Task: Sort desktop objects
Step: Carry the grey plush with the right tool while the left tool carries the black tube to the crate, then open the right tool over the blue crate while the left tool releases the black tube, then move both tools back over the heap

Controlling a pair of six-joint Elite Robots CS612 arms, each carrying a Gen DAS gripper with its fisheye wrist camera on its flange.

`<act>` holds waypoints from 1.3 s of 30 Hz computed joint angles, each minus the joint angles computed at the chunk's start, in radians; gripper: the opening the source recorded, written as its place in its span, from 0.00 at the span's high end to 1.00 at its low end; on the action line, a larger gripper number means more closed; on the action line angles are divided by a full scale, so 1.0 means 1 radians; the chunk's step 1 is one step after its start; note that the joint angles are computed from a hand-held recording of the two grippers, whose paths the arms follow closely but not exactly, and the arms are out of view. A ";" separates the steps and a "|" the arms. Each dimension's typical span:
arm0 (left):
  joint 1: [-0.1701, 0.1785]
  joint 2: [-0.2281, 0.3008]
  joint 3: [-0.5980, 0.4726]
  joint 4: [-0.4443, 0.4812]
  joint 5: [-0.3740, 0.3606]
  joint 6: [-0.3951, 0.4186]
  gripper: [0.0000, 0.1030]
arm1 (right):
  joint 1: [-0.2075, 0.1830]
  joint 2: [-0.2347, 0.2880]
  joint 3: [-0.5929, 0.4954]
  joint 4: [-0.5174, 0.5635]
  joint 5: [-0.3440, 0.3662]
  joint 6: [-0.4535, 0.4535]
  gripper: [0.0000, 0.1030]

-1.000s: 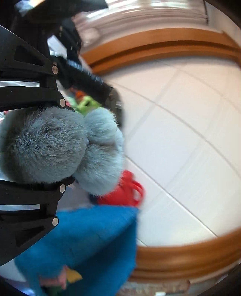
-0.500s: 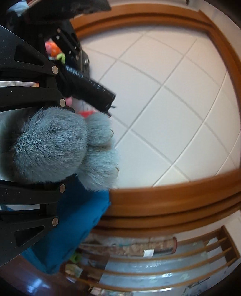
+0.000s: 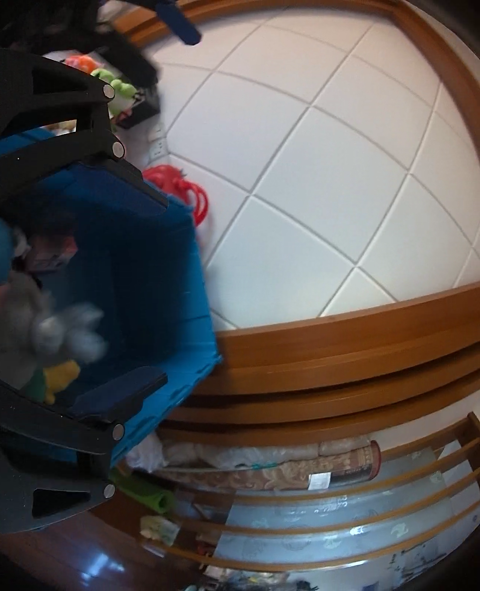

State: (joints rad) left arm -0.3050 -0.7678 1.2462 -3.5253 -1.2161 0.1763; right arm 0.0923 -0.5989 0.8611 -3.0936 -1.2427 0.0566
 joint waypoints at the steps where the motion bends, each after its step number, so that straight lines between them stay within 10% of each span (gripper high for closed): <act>1: -0.001 -0.002 0.002 0.003 0.018 0.005 0.00 | -0.001 -0.001 0.005 -0.015 0.004 0.000 0.16; 22: -0.002 -0.042 0.161 0.005 0.139 -0.075 0.00 | 0.018 -0.076 0.214 -0.182 0.086 -0.049 0.01; 39: 0.149 -0.107 0.352 -0.099 0.147 -0.055 0.00 | 0.155 -0.075 0.215 -0.132 0.100 -0.098 0.01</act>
State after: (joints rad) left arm -0.1559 -0.8751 1.5984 -3.6240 -1.0696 0.1217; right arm 0.2471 -0.6736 1.0766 -3.2255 -1.1427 -0.0414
